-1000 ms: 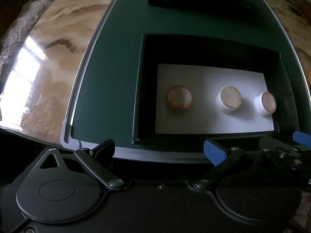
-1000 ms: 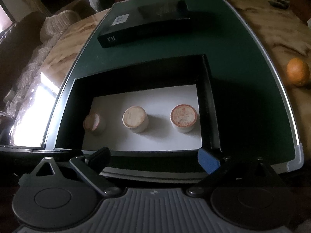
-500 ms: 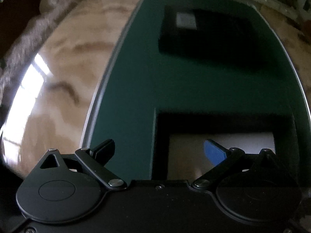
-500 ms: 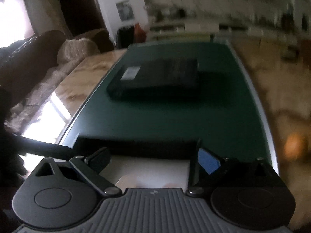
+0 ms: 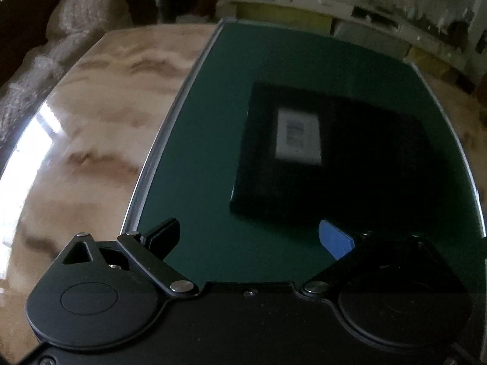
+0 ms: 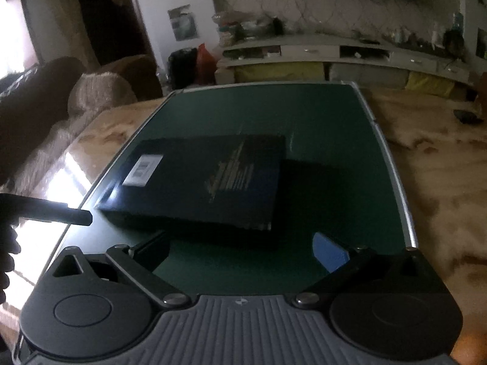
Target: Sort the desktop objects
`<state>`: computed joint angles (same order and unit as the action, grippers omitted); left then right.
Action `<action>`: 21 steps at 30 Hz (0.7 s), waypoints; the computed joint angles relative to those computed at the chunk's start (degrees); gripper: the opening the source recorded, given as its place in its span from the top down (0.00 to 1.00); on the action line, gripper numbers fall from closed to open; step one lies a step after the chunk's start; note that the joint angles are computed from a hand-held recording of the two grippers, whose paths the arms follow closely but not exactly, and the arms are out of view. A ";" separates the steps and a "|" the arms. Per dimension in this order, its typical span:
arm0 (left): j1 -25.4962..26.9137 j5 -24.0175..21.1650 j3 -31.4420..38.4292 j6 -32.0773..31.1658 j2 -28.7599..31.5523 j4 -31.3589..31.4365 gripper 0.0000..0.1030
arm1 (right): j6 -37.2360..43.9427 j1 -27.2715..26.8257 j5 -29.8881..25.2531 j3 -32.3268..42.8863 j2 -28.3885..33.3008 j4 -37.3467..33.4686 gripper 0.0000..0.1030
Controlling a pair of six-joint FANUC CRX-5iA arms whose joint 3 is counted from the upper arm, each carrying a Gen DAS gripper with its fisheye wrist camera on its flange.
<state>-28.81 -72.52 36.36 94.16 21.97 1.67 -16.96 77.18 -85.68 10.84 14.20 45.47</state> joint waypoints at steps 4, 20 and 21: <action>0.49 0.84 4.09 -0.46 4.13 1.67 0.04 | -3.45 -3.11 4.30 -4.30 -2.25 0.15 0.04; 2.64 -0.92 12.70 -5.02 14.10 11.08 0.07 | -11.63 -9.39 15.27 -11.84 -4.21 0.43 0.12; 2.71 -1.38 13.28 -4.80 14.64 11.26 0.07 | -12.14 -9.59 16.03 -12.40 -4.42 0.56 0.13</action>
<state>-26.10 -73.91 49.64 89.36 36.60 12.94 -29.10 67.59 -69.65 -1.56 9.78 46.04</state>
